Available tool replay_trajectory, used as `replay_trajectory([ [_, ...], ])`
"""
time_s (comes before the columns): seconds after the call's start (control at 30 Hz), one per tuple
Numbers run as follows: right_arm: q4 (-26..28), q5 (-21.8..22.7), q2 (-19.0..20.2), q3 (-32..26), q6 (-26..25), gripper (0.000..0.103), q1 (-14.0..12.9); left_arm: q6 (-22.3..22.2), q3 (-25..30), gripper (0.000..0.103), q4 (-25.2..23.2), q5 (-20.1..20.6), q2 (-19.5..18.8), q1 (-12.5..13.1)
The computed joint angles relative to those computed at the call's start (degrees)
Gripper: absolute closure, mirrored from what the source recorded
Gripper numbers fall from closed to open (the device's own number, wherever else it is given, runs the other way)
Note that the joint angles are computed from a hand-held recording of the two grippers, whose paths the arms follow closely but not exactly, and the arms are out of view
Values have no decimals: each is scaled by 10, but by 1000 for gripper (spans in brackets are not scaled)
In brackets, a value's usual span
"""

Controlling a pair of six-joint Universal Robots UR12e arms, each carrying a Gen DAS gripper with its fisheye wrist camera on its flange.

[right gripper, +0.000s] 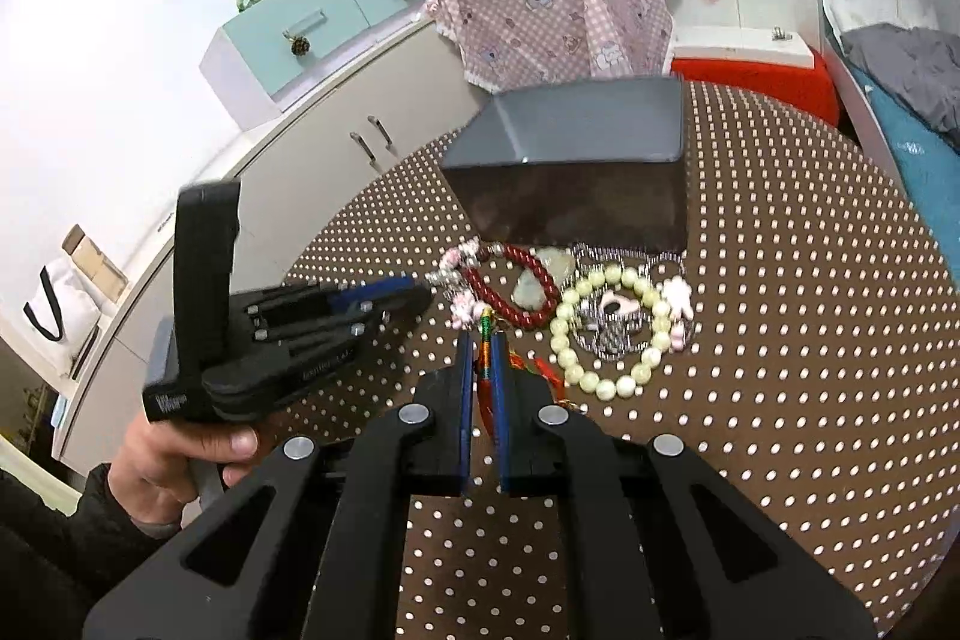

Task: Organize jewelry
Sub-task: 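Grasp a pearl charm with the left gripper while the right gripper grasps a red bracelet, then carry both items over the dark metal box and open both grippers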

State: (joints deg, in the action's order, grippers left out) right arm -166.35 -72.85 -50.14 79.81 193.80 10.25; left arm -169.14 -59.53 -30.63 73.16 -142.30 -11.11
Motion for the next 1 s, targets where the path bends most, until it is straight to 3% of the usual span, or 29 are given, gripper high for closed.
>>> replay_trajectory([
  [0.3, -30, -15, -11, -15, -22, 98, 0, -23, -35, 89, 62, -28, 30, 8],
  [0.43, -42, -31, -15, -29, -40, 98, 0, -41, -33, 89, 88, -67, 39, 11],
  [0.53, -53, -43, -13, -47, -51, 98, -2, -46, -25, 89, 113, -95, 44, 10],
  [0.67, -56, -50, 0, -80, -54, 98, -5, -48, 28, 89, 126, -105, 26, 0],
  [0.77, -34, -64, 16, -109, -50, 98, -7, -50, 79, 89, 109, -96, 3, -7],
  [1.0, 41, -45, 61, -169, -3, 98, -20, -50, 238, 87, -43, -48, -75, -23],
])
